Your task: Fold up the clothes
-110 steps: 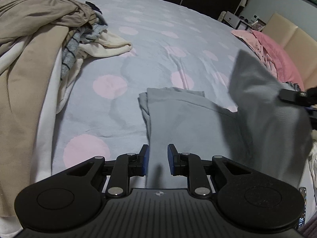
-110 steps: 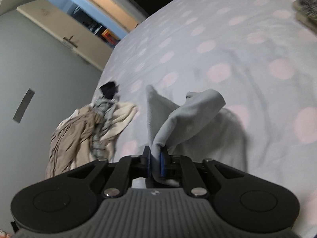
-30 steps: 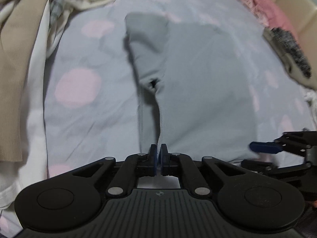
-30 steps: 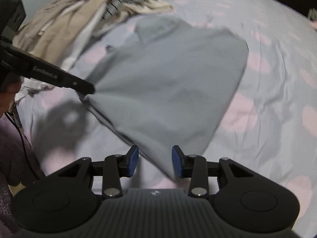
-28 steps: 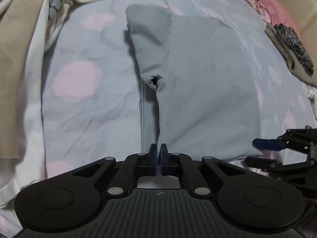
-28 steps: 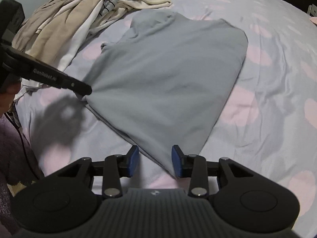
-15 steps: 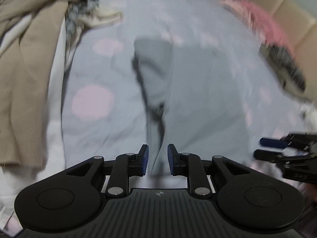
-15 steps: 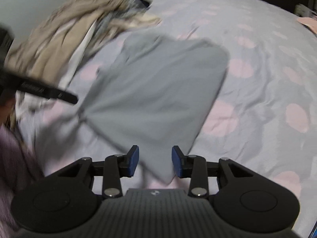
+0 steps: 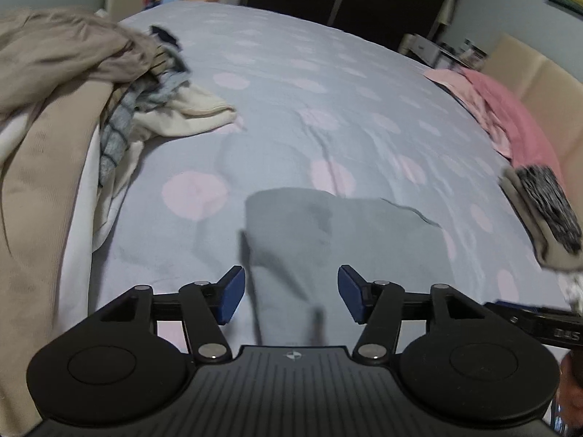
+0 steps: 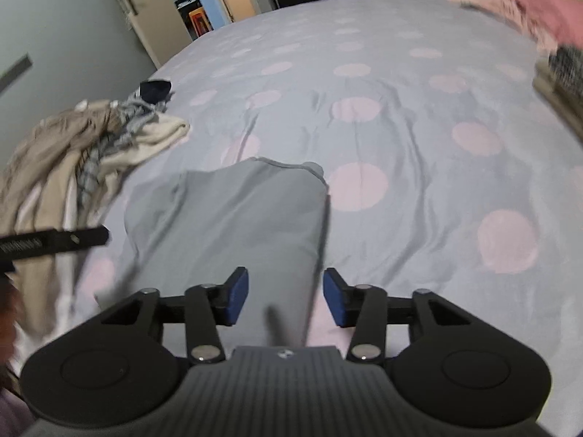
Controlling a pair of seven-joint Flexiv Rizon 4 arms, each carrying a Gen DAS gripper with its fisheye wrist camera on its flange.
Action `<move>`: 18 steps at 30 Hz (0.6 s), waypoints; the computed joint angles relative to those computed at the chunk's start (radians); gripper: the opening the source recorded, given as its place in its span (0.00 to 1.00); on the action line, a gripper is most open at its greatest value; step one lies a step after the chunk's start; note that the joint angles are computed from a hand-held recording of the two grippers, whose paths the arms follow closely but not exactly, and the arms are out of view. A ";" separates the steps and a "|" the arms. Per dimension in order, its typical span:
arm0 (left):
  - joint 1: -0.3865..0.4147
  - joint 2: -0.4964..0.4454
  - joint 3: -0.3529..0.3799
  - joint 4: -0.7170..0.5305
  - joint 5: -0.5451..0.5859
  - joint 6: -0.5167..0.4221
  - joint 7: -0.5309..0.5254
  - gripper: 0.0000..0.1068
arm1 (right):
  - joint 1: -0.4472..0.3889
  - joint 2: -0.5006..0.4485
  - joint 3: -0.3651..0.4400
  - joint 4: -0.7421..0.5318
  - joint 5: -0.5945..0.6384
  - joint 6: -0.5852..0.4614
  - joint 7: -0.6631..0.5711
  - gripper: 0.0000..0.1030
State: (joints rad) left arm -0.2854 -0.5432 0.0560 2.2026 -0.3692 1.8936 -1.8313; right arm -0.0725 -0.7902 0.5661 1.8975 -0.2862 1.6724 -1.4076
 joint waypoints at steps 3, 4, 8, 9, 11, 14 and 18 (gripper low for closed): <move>0.110 -0.027 -0.089 -0.009 0.031 -0.001 -0.048 0.54 | -0.029 -0.051 0.048 -0.064 0.009 -0.047 0.007 0.54; 0.133 -0.039 -0.107 -0.014 0.040 0.000 -0.064 0.54 | -0.030 -0.065 0.056 -0.086 0.017 -0.064 0.009 0.54; 0.228 -0.087 -0.182 -0.032 0.085 0.009 -0.126 0.54 | -0.027 -0.110 0.077 -0.158 0.068 -0.130 -0.001 0.55; 0.260 -0.101 -0.211 -0.037 0.106 0.018 -0.142 0.54 | -0.020 -0.118 0.074 -0.173 0.082 -0.142 -0.003 0.55; 0.325 -0.132 -0.269 -0.050 0.156 0.032 -0.168 0.54 | -0.007 -0.133 0.071 -0.201 0.108 -0.165 -0.011 0.56; 0.315 -0.163 -0.252 -0.084 0.183 0.033 -0.170 0.59 | 0.009 -0.160 0.070 -0.246 0.143 -0.200 -0.029 0.56; 0.289 -0.185 -0.224 -0.126 0.194 0.014 -0.152 0.66 | 0.010 -0.204 0.092 -0.309 0.201 -0.250 -0.055 0.56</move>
